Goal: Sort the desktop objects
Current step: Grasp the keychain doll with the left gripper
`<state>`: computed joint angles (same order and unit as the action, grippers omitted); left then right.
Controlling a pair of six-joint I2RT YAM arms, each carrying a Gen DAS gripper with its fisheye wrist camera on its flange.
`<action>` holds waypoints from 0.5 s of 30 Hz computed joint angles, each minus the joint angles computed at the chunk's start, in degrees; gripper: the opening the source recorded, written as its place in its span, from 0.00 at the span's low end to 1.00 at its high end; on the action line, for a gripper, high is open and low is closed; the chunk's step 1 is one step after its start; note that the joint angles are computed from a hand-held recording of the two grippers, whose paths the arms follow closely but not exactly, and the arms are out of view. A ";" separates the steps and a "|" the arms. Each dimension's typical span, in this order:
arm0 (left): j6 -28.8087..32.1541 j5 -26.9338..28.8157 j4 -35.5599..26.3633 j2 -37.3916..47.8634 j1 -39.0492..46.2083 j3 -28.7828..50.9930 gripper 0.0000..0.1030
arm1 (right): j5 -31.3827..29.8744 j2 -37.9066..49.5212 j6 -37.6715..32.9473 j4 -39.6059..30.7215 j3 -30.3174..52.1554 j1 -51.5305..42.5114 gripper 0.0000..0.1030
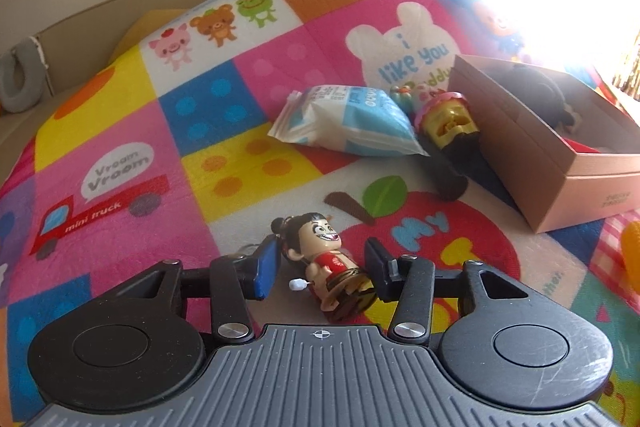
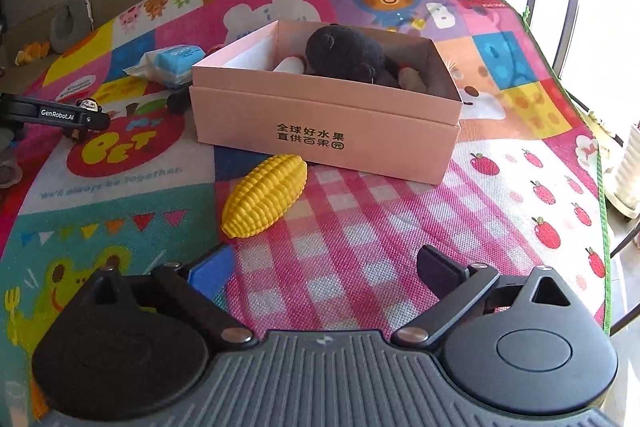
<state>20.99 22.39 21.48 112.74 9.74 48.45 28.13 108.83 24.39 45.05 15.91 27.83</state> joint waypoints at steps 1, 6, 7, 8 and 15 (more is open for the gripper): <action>0.33 1.62 -1.10 -0.97 0.02 -0.63 0.50 | -0.12 0.04 0.30 -0.23 0.11 -0.17 0.98; 4.99 11.98 -6.76 -7.34 -0.30 -5.94 0.50 | -0.38 0.08 0.99 -0.74 0.24 -0.58 1.00; 6.77 13.92 -8.33 -8.52 -0.41 -6.93 0.50 | -0.40 0.09 1.06 -0.76 0.26 -0.57 1.00; 8.39 15.60 -9.80 -9.54 -0.52 -7.88 0.50 | -0.43 0.05 1.16 -0.68 0.14 -0.59 1.00; 14.61 17.58 -10.37 -13.82 -0.58 -14.84 0.84 | -2.66 -0.01 1.70 0.32 -0.49 -1.90 1.00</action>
